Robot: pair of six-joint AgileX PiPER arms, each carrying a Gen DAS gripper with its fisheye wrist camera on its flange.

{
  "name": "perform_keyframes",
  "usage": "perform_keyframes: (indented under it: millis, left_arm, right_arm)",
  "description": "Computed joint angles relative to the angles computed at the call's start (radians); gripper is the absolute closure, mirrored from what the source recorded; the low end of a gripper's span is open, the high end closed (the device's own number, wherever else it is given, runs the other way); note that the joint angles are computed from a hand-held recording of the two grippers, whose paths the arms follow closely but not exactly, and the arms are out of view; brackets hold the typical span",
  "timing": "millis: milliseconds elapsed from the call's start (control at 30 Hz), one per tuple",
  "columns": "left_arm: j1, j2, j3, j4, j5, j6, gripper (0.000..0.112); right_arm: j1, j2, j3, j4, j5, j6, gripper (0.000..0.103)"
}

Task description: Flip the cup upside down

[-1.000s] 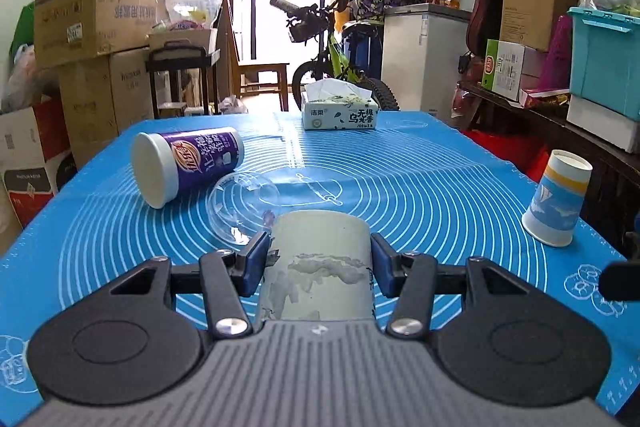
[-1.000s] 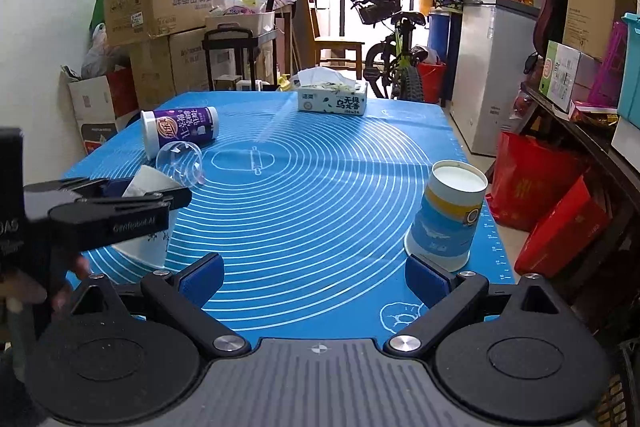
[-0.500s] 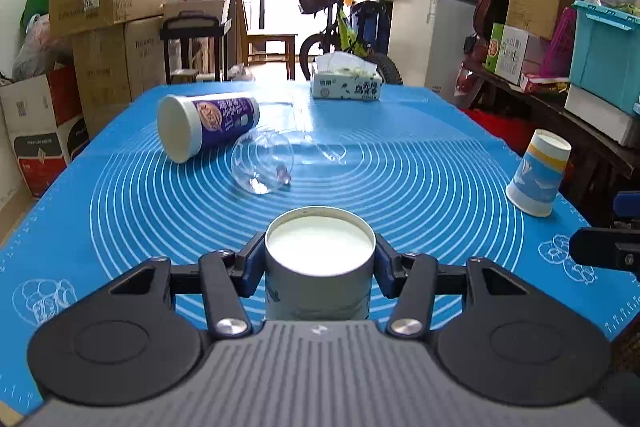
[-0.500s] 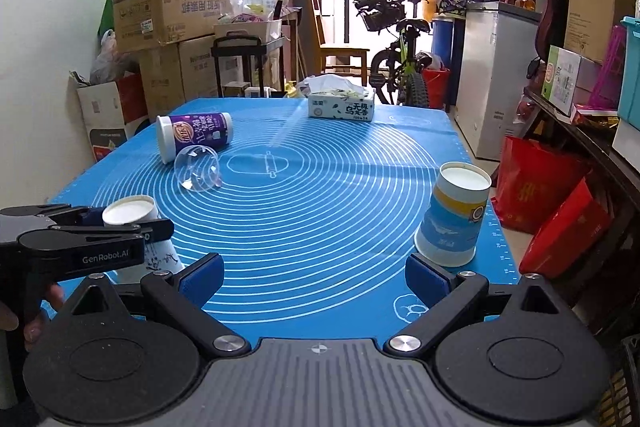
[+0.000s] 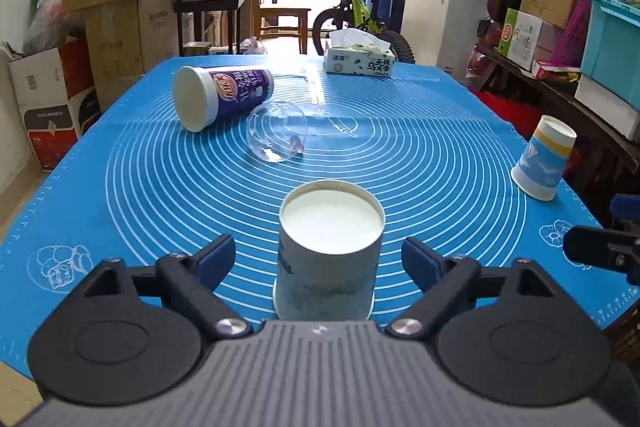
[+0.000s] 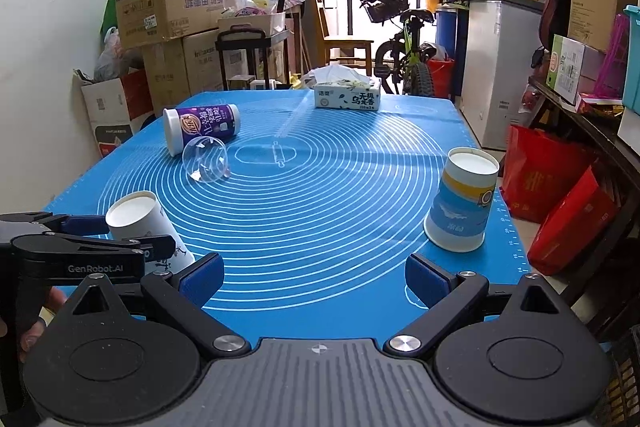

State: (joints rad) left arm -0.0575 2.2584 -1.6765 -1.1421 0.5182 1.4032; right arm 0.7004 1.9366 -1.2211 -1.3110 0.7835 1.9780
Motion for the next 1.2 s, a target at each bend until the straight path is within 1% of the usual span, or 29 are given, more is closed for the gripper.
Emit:
perform_keyframes:
  millis: [33,167,300,467,600,733,900,1100,1200]
  left_arm:
    - [0.001,-0.007,0.000,0.025,-0.003,-0.030,0.019]
    - [0.019,-0.045,0.022,0.100,-0.016,-0.121,0.018]
    - [0.043,-0.087,0.062,0.161,-0.007,-0.167,0.018]
    - [0.064,-0.156,0.172,0.143,-0.053,-0.090,0.018]
    - [0.081,-0.183,0.206,0.161,-0.048,-0.081,0.018]
    - [0.084,-0.204,0.240,0.155,-0.062,-0.046,0.018]
    - [0.090,-0.217,0.256,0.175,-0.055,-0.056,0.018]
    - [0.091,-0.230,0.276,0.163,-0.063,-0.022,0.018]
    - [0.097,-0.230,0.271,0.169,-0.043,-0.025,0.018]
  right_arm:
    - [0.002,-0.001,-0.001,-0.001,0.000,-0.002,0.005]
    - [0.019,-0.005,-0.006,-0.002,0.003,-0.012,0.005]
    - [0.045,-0.010,-0.009,-0.011,0.007,-0.001,0.003]
    - [0.077,-0.007,-0.010,-0.017,0.002,0.025,0.001]
    - [0.097,0.006,-0.020,-0.004,0.008,0.019,0.001]
    - [0.108,0.014,-0.029,0.015,0.004,0.000,0.000]
    - [0.116,0.023,-0.045,0.041,0.003,-0.035,0.000]
    - [0.120,0.032,-0.056,0.060,-0.004,-0.055,0.000]
    - [0.121,0.036,-0.059,0.067,-0.007,-0.060,0.000]
